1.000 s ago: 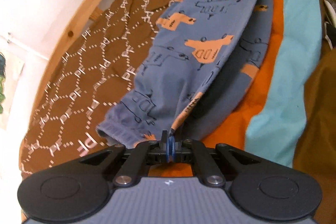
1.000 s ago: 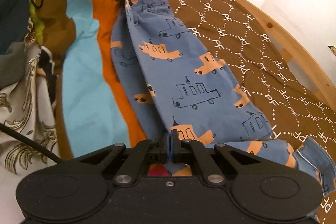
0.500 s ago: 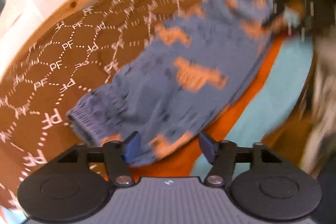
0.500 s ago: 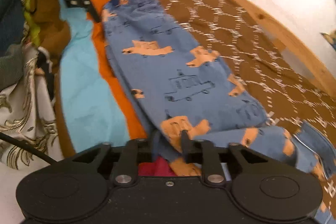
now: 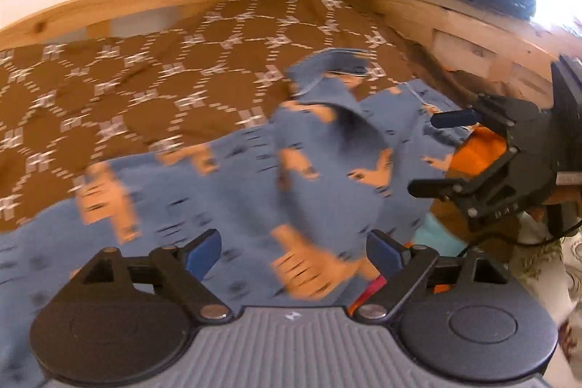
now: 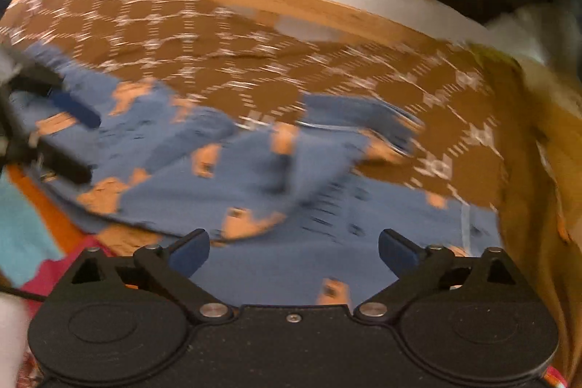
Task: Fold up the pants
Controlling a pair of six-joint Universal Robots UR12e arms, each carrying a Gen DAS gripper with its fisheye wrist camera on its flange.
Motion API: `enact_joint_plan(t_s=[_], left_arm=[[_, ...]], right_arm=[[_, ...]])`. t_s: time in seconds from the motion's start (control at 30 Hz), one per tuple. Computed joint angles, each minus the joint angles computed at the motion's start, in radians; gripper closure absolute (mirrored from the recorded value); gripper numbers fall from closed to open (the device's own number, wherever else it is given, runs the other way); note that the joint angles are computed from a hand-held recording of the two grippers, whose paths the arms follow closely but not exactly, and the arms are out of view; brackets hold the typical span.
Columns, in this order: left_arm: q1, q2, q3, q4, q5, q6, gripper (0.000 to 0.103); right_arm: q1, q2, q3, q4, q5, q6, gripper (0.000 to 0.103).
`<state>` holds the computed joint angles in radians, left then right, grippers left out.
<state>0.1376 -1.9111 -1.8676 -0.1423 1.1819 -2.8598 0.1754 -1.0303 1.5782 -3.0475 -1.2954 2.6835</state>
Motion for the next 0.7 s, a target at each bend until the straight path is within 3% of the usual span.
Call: enact_joint_plan(t_s=[0.13,0.3,0.43,0.57,0.67,0.7], left_arm=[[-0.038,-0.029,0.01,0.036,0.022,0.007,0.02],[-0.057,-0.025,-0.01,0.051,0.032,0.084,0.038],[-0.074,-0.022,-0.022,0.074,0.078,0.166,0.058],[-0.084,-0.023,-0.022,0.08,0.122,0.167,0.068],[-0.083,-0.02,-0.023,0.073,0.124,0.18,0.084],[-0.085,-0.02,-0.022,0.069,0.128,0.188,0.09]], right_arm=[[-0.016,0.014,-0.035,0.025,-0.006,0.062,0.004],[-0.015,0.033,-0.079,0.018,0.0,0.044,0.01],[-0.001,0.055,-0.14,0.061,0.023,-0.006,0.025],[0.026,0.085,-0.2,0.09,0.012,-0.078,0.036],[0.056,0.109,-0.236,0.116,-0.049,-0.18,0.048],[0.065,0.115,-0.242,0.113,-0.081,-0.206,0.056]])
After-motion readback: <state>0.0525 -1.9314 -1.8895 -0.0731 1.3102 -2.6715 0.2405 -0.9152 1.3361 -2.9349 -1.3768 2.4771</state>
